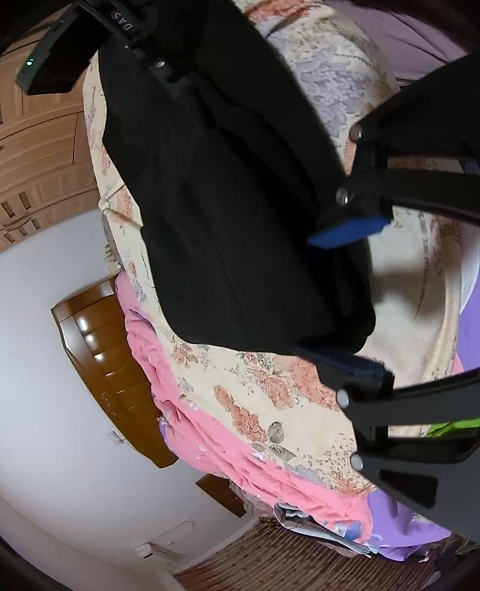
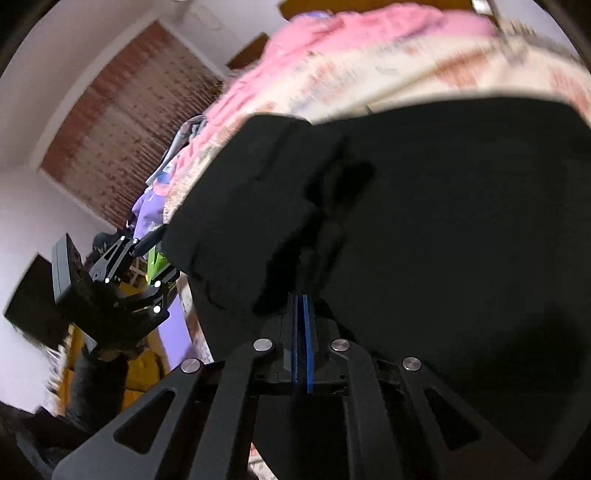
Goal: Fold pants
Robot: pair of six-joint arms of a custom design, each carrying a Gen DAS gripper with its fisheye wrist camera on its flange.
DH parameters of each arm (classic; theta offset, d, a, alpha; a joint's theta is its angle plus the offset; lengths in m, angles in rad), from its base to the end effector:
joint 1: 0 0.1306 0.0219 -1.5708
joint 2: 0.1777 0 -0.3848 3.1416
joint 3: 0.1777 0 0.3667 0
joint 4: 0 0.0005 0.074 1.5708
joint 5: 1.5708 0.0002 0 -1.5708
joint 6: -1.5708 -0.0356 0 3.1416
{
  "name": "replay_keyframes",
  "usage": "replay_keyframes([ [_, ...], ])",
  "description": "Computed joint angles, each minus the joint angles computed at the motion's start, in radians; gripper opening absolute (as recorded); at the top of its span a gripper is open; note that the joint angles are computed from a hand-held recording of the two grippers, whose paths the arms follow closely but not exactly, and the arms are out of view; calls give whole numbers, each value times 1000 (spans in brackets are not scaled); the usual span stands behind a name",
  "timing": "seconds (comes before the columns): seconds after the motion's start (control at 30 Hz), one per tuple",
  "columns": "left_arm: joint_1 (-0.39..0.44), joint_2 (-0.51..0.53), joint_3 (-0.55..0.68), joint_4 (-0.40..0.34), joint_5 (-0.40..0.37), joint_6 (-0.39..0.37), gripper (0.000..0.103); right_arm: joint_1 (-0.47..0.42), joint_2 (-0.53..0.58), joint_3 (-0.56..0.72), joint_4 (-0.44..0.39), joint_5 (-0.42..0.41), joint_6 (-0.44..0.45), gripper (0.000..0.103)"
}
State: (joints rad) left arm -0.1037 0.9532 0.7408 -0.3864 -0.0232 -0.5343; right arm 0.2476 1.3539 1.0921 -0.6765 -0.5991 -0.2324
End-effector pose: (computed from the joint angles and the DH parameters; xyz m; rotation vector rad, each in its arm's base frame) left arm 0.3053 -0.0314 0.3395 0.6717 2.0762 0.2710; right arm 0.4043 0.1224 0.3367 -0.2726 2.5069 0.9478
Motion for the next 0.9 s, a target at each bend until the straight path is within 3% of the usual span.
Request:
replay_keyframes([
  [0.1, 16, -14, -1, -9, 2, 3, 66, -11, -32, -1, -20, 7, 5, 21],
  [0.17, 21, -44, -10, -17, 12, 5, 68, -28, -38, -5, -23, -36, -2, 26],
  [0.2, 21, -54, -12, -21, 18, 10, 71, -35, -33, -5, -22, -61, -24, 50],
  [0.23, 21, -61, -13, -21, 27, 17, 73, -41, -33, -15, 7, -99, -44, 98],
  [0.3, 12, -62, -13, -7, 42, 36, 75, -40, -45, -38, 67, -138, -76, 99],
  [0.43, -48, -38, -4, 15, 47, 22, 76, -24, -14, -3, 27, -167, -75, 99],
  [0.5, -80, -9, -3, 30, 23, -14, 76, -8, 20, 35, -30, -222, -53, 99],
  [0.57, -87, 26, -1, 41, 15, -31, 79, 22, 58, 87, -109, -209, -14, 99],
  [0.7, -35, 35, 26, -11, 136, 13, 77, 60, 139, 199, -200, -225, -1, 99],
  [0.77, -22, 33, 29, -19, 162, 15, 77, 67, 166, 222, -151, -238, -51, 90],
  [0.87, -28, 30, 22, -5, 151, 24, 77, 49, 203, 221, -16, -263, -216, 64],
  [0.9, -28, 26, 19, -2, 150, 27, 77, 48, 211, 222, -4, -257, -235, 49],
])
